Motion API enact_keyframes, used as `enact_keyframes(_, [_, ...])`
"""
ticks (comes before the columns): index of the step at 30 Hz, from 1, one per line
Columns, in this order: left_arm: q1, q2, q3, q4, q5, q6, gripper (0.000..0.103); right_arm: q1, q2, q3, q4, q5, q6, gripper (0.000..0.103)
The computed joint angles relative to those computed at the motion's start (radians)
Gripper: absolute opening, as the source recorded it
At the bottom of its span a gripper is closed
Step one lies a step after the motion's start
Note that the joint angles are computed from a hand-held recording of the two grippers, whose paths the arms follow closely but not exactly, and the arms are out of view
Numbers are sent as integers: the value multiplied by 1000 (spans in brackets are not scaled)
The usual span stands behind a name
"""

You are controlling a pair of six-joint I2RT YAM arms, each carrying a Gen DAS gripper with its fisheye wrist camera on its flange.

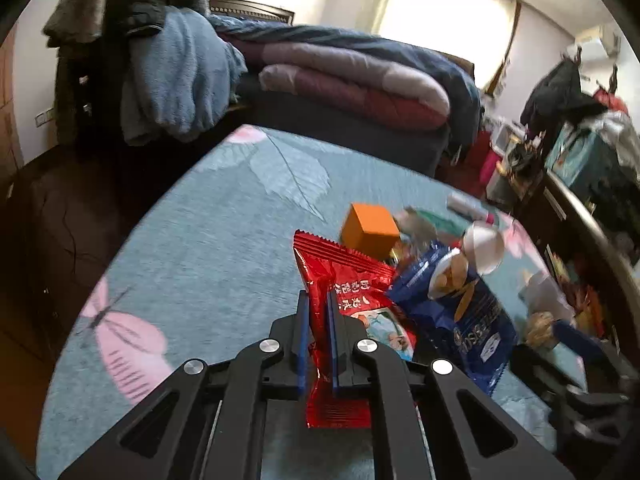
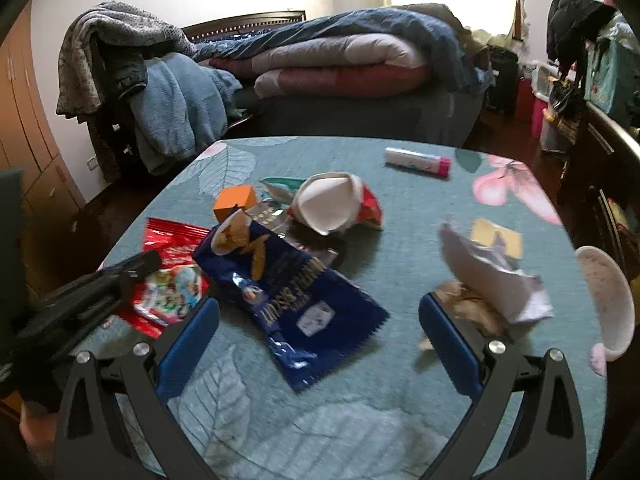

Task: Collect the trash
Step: 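Grasp the red snack bag with the left tool while the right tool approaches the blue chip bag, then grasp the blue chip bag with the right tool while the left tool lifts the red bag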

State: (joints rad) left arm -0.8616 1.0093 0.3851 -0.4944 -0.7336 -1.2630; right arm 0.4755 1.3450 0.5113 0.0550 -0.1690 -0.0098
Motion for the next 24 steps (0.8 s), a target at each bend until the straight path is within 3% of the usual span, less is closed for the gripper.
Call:
enact_keyframes(7, [-101,-191,-5,-248,-91,-164,8,78,184,89,41,98,4,99])
enact_keyframes(14, [-146,-231,-9,-326,-112,-241,8,69,281,145,1,48,6,97])
enact_keyframes(16, [-149,-237,-9,-333,-113,-241,8,61,253,126,3,15,2,77])
enact_keyframes(19, [-189,-230,7,-372,-129,-286,8,40,217,108,-21,-67,-1,34])
enact_keyframes(20, [-214,-219,20,-398,-142,-317,8,31,206,105,-33,-98,1,16])
enact_keyframes(21, [-241,-205,34,-428,-154,-354,8,21,194,101,-48,-131,4,9])
enact_keyframes(24, [-320,-168,78,-517,-186,-461,8,6,115,60,-62,-184,3,8])
